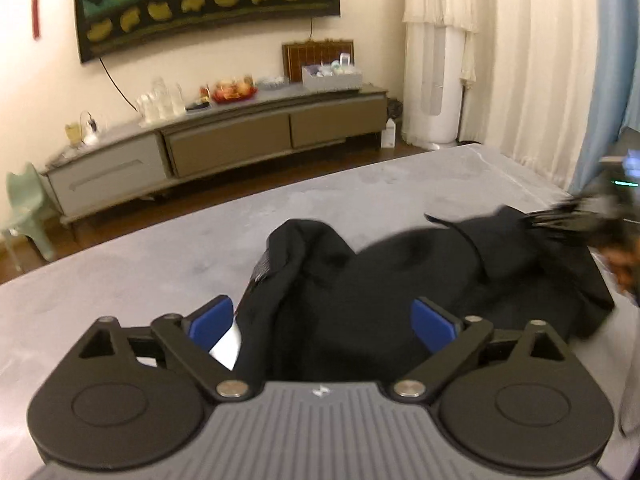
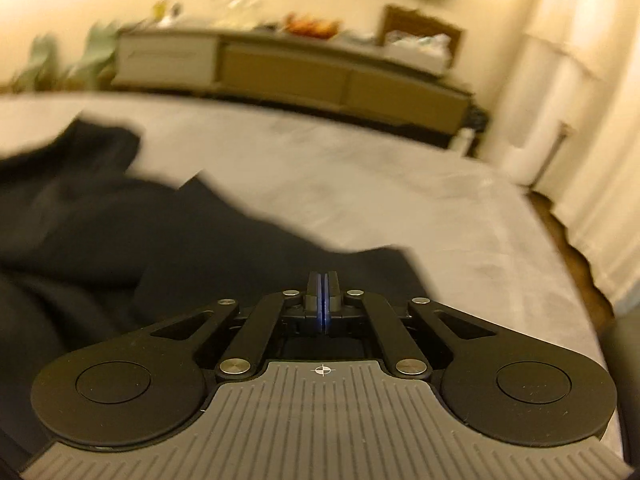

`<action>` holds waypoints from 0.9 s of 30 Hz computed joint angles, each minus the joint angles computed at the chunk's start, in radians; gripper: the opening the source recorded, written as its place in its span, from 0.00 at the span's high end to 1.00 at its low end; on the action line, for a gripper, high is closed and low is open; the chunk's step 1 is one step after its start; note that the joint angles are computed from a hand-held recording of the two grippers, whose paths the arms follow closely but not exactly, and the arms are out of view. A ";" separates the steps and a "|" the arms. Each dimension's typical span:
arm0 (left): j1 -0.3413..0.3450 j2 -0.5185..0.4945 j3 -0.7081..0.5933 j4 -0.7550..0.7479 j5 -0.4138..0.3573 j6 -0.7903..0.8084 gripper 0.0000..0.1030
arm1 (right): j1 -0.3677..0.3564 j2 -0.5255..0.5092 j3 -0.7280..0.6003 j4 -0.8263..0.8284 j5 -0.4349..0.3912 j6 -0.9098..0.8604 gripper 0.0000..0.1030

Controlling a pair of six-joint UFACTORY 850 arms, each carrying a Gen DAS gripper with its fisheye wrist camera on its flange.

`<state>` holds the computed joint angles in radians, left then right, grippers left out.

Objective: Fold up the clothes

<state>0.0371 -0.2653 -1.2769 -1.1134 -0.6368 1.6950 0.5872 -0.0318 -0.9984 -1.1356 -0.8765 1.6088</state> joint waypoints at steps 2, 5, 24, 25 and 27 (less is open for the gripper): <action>-0.055 -0.107 -0.103 0.110 0.052 -0.175 0.12 | 0.007 0.041 0.022 -0.032 -0.050 0.052 1.00; -0.099 -0.239 -0.242 0.309 0.042 -0.474 0.52 | -0.013 0.098 0.074 -0.057 -0.046 0.104 1.00; 0.258 -0.144 -0.235 -0.189 0.075 -0.487 0.97 | -0.086 -0.028 0.019 -0.127 -0.039 0.253 0.98; 0.270 -0.139 -0.227 -0.155 0.108 -0.507 0.97 | -0.102 -0.005 0.035 -0.113 -0.076 0.287 0.98; 0.298 -0.160 -0.244 -0.028 0.091 -0.602 0.96 | -0.129 0.014 0.065 -0.065 -0.139 0.305 0.98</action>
